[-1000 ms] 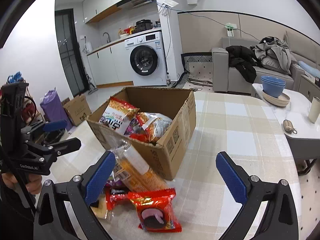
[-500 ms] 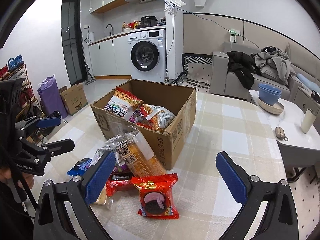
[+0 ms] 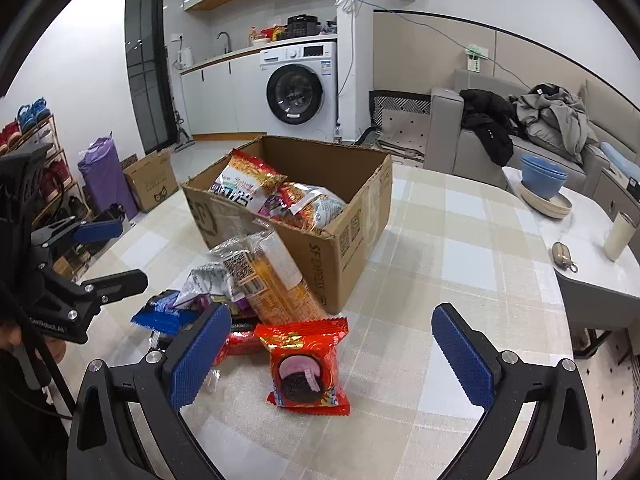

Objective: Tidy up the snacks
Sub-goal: 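Withdraw both open tools from the box toward the remaining snack pile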

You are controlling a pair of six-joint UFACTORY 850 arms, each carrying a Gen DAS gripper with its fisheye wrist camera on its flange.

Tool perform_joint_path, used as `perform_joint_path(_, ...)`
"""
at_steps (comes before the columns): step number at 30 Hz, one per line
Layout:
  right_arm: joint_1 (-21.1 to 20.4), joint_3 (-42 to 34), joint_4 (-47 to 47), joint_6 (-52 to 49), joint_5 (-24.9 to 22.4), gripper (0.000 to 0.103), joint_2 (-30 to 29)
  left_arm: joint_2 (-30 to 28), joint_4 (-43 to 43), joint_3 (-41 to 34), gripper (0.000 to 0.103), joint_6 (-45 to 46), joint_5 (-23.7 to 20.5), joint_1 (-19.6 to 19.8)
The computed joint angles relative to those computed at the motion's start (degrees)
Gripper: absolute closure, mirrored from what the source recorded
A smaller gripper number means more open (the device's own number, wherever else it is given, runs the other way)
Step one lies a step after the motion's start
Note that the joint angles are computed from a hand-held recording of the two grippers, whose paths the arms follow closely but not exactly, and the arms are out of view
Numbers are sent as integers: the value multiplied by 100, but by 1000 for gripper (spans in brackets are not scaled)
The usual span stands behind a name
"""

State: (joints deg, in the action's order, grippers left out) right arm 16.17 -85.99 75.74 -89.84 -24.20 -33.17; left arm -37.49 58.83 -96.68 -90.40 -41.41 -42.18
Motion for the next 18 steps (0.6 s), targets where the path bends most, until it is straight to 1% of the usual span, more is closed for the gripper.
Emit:
perform_joint_path(4,-1,-58,-457,225,-165,1,-59,-22,-120,-39,1,89,109,23)
perform_joint_path(7,6,-125,-842,508,-286,1,-127,-60,-167,-81,1,187,91,18)
perform_joint_path(10,-13,-288,-1321,918,-656,1,-269,-109,-281,-130,1,338,112,20)
perform_joint_path(14,-8,-447,-1617,1271,-868,1,-420,-182,-425,-209,1,510,113,26)
perform_joint_path(18,-1,-519,-1800,1403,-1029,1,-521,-246,-559,-267,1,676,160,48)
